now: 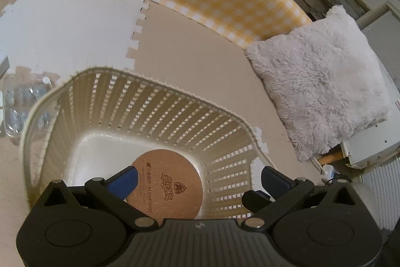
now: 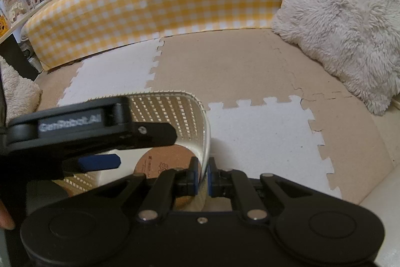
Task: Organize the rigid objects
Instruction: 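Lower the cork coaster into the basket and open the left tool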
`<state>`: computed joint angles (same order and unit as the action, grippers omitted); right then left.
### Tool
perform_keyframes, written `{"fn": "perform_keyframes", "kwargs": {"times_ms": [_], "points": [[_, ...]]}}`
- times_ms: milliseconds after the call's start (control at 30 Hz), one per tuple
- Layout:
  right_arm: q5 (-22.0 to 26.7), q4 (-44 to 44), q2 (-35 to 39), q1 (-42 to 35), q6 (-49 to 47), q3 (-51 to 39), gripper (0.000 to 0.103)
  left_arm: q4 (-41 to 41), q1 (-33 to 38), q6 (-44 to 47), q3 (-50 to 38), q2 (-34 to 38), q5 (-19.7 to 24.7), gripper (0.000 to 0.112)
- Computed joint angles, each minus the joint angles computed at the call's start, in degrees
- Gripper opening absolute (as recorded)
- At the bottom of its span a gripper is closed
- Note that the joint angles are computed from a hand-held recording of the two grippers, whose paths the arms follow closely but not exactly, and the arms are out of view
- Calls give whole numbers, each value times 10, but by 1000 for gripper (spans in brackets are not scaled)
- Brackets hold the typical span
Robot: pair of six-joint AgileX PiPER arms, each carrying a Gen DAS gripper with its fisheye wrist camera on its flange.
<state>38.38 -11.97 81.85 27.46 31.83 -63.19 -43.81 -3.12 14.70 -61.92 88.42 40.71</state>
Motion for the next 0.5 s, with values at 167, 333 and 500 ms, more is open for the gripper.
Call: {"fn": "perform_keyframes", "kwargs": {"times_ms": [167,333,500], "points": [[-1,3,-1,-1,-2,1,7,9,6,12,3,-26,13,103],[-1,2,-1,-1,-2,1,7,11,17,17,6,-55,37,103],[-3,2,-1,-1,-2,2,7,22,26,24,11,-98,54,103]]}}
